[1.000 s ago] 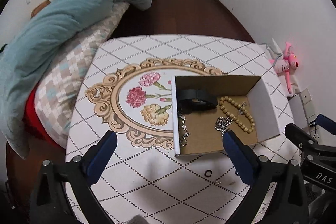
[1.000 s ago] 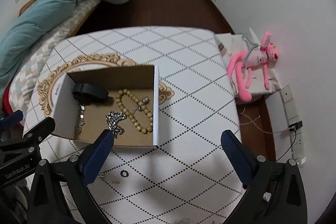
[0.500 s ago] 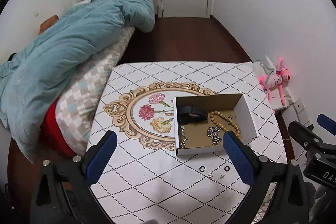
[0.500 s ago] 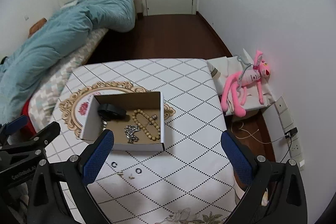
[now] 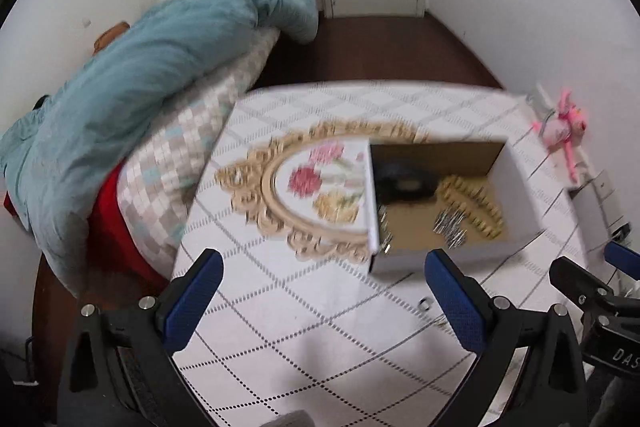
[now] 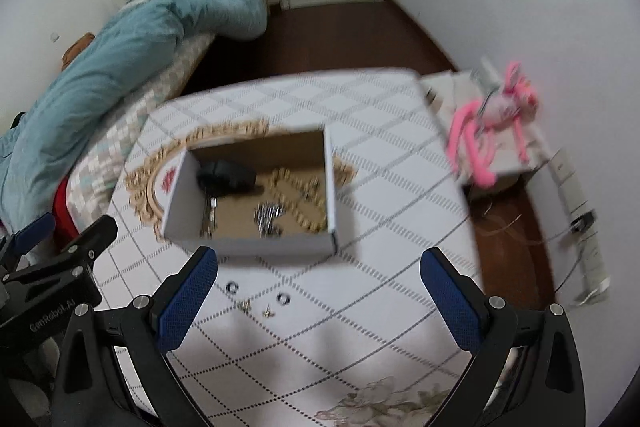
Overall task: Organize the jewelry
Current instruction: 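Withdraw both tools from the box toward the remaining rings, then grasp a small black ring with the left tool while the right tool grasps another black ring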
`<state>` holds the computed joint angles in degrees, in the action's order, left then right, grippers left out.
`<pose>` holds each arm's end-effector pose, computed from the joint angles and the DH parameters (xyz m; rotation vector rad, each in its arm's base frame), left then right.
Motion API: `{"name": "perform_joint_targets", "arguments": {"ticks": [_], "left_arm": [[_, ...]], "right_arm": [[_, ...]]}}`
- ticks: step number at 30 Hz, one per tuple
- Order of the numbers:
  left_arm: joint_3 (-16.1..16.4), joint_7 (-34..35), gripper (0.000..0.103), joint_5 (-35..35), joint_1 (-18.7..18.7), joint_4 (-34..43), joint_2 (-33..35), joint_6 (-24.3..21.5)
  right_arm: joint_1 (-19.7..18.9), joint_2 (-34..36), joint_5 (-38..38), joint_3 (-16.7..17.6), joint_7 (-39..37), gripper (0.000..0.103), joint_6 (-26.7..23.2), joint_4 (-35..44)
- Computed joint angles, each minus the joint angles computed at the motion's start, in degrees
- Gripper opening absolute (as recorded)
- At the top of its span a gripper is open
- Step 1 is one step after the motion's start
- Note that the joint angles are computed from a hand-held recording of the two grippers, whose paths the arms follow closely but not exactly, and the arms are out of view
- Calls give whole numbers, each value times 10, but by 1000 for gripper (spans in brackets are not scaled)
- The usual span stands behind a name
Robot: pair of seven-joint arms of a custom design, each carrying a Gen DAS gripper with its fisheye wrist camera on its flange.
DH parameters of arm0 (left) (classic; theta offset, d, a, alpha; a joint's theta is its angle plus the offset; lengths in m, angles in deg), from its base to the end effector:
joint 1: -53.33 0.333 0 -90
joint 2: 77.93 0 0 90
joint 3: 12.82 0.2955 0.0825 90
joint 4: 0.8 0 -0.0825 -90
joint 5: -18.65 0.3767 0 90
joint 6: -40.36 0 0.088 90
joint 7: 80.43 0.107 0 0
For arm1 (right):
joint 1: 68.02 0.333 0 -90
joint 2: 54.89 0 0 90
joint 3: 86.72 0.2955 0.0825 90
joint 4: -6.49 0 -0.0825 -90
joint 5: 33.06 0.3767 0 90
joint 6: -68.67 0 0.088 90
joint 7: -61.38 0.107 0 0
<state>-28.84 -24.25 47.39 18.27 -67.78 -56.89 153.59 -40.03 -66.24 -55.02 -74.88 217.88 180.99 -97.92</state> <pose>0.4812 -0.4811 0.6275 -1.5205 2.1811 -0.5806 0.4110 0.3239 0.6326 -1.5283 2.2443 -0.5080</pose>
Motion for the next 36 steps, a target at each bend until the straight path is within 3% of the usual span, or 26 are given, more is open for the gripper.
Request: {"name": "perform_joint_targets", "arguments": {"ticks": [3,11,16,19,20,21,27,36], "left_arm": [[-2,2,103,-14,6,-23,5,-12],[-8,13,103,-50,24,-62,18,-38],[-9,15,103,-53,32,-80,11,-39],[-10,13,103,-53,34,-92,5,-33],[-11,13,103,-52,34,-92,5,-34],[-11,13,103,-51,33,-89,7,-35],[-19,23,102,-60,25,-64,20,-25],[-31,62,100,-118,3,11,75,-10]], "right_arm": [[3,7,45,-13,-14,83,54,-45],[8,48,89,-15,-27,55,123,-85],[11,68,53,-7,-19,41,118,-72],[18,85,26,0,-21,30,77,-45],[21,88,22,0,-23,18,71,-41],[22,87,22,0,-24,13,72,-43],[18,44,31,-6,6,13,98,-86],[-1,-31,27,-12,57,13,88,-146]]}}
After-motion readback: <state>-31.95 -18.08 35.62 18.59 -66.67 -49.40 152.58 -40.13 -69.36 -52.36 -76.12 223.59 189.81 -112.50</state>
